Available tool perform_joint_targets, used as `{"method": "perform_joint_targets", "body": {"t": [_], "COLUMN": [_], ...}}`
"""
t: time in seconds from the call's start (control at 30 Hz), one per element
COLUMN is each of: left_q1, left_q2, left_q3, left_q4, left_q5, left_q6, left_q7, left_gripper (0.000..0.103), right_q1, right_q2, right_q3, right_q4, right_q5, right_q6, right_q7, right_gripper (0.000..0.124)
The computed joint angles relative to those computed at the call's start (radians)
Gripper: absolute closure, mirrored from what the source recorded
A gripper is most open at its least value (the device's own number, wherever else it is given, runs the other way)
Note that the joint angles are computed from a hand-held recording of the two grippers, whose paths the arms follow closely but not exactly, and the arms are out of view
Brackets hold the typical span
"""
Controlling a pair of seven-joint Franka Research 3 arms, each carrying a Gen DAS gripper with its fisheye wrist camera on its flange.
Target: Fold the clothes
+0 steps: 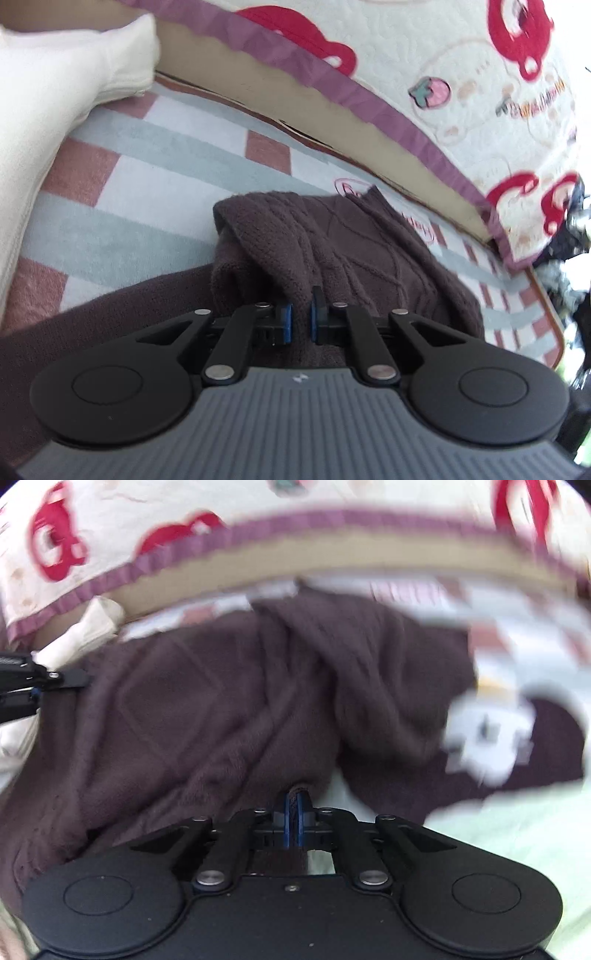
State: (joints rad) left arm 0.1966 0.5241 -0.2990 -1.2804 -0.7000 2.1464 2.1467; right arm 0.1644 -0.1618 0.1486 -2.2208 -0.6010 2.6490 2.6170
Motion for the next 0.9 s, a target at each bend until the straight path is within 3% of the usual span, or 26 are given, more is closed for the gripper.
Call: {"method": "perform_joint_targets", "body": {"t": [0.07, 0.2, 0.33, 0.47, 0.5, 0.57, 0.6, 0.63, 0.7, 0.83, 0.9], "left_q1": [0.008, 0.069, 0.082, 0.086, 0.053, -0.010, -0.044, -0.075, -0.120, -0.086, -0.081], "left_q2": [-0.003, -0.023, -0.101, -0.184, -0.209, -0.253, -0.272, -0.309, -0.367, -0.332, -0.300], "left_q3": [-0.011, -0.058, -0.063, -0.084, -0.073, -0.063, -0.059, -0.048, -0.024, 0.067, 0.102], "left_q4": [0.015, 0.018, -0.053, -0.160, -0.181, -0.217, -0.231, -0.277, -0.357, -0.312, -0.273], "left_q5": [-0.016, -0.183, -0.312, -0.448, -0.418, -0.346, -0.306, -0.257, -0.185, -0.262, -0.263], "left_q6": [-0.003, -0.100, -0.193, -0.370, -0.369, -0.353, -0.343, -0.278, -0.175, -0.307, -0.278], "left_q7": [0.023, 0.052, 0.101, 0.129, 0.154, 0.195, 0.210, 0.272, 0.373, 0.419, 0.390], "left_gripper": [0.095, 0.096, 0.096, 0.096, 0.096, 0.093, 0.088, 0.084, 0.076, 0.059, 0.053], "right_q1": [-0.021, -0.057, -0.099, -0.144, -0.146, -0.130, -0.120, -0.109, -0.094, -0.060, -0.029], "right_q2": [-0.039, -0.084, -0.130, -0.144, -0.134, -0.130, -0.143, -0.168, -0.210, -0.266, -0.273], "right_q3": [0.024, 0.033, 0.055, 0.096, 0.110, 0.084, 0.062, 0.039, -0.005, -0.087, -0.117], "right_q4": [0.039, 0.130, 0.156, 0.185, 0.190, 0.200, 0.188, 0.162, 0.105, -0.026, -0.073], "right_q5": [-0.138, -0.228, -0.337, -0.539, -0.611, -0.581, -0.555, -0.519, -0.416, -0.186, -0.085], "right_q6": [-0.029, -0.096, -0.246, -0.462, -0.533, -0.587, -0.579, -0.552, -0.471, -0.230, -0.139], "right_q7": [0.019, 0.007, 0.024, 0.038, 0.014, 0.011, 0.047, 0.081, 0.101, 0.017, -0.066], "right_gripper": [0.119, 0.120, 0.121, 0.121, 0.120, 0.116, 0.114, 0.108, 0.088, 0.081, 0.074]}}
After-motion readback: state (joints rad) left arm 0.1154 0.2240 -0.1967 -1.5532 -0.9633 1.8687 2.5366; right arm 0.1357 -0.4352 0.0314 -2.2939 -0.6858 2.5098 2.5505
